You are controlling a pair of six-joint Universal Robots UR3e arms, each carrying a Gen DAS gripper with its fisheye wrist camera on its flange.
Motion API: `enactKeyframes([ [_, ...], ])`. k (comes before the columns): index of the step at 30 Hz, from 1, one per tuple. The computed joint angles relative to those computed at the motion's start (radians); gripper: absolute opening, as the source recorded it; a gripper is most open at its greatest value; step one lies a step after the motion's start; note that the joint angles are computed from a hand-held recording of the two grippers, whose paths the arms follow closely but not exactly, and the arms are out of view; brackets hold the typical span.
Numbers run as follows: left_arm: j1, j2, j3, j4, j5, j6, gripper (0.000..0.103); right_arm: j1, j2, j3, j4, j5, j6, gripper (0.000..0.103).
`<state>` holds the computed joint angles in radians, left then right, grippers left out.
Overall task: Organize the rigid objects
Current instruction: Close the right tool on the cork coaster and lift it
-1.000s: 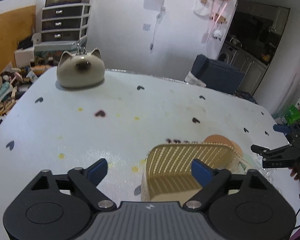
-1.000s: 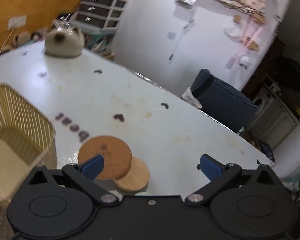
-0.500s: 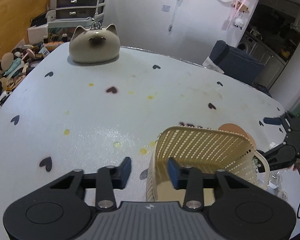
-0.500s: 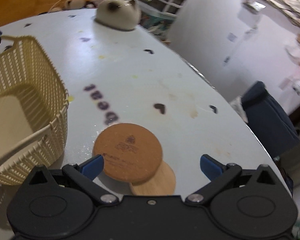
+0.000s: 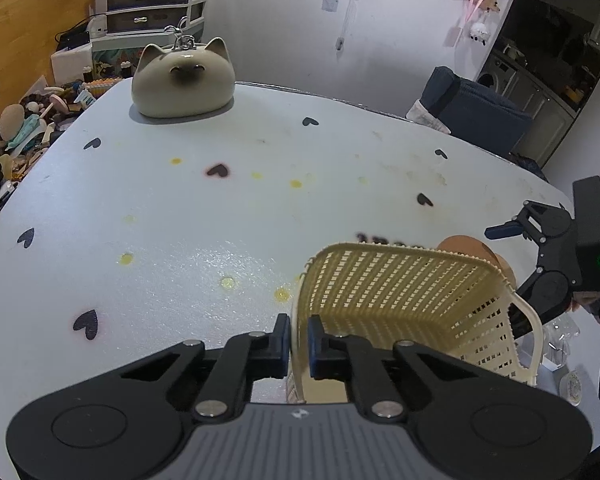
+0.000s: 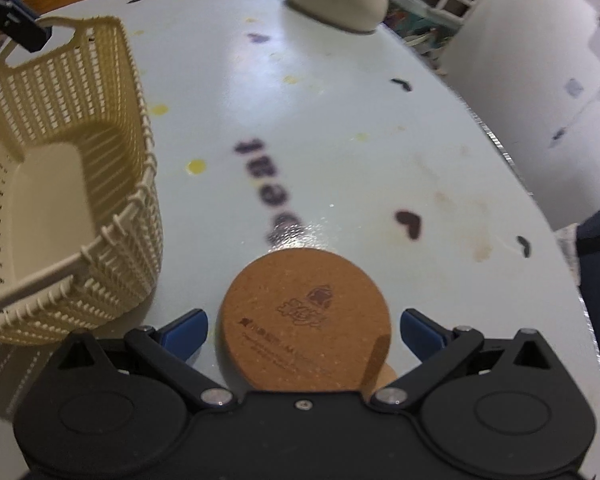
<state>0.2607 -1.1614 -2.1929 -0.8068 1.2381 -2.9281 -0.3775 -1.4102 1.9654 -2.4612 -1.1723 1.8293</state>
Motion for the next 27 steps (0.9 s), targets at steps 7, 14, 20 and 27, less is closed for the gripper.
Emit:
enactKeyframes([
  [7,-0.016,-0.009,0.007,0.007,0.020,-0.024,0.006,0.000,0.101,-0.134,0.092,0.012,0.071,0.103],
  [14,-0.013,-0.010,0.007,0.008,0.018,-0.025,0.004,-0.012,0.110,-0.135,0.097,0.021,0.126,0.100],
  [20,-0.004,-0.018,0.007,0.015,0.006,-0.012,0.004,-0.043,0.071,-0.052,0.001,0.049,0.207,0.100],
  [27,0.013,-0.016,-0.002,0.019,-0.018,0.010,0.004,-0.123,-0.054,0.052,-0.096,0.106,0.352,0.100],
])
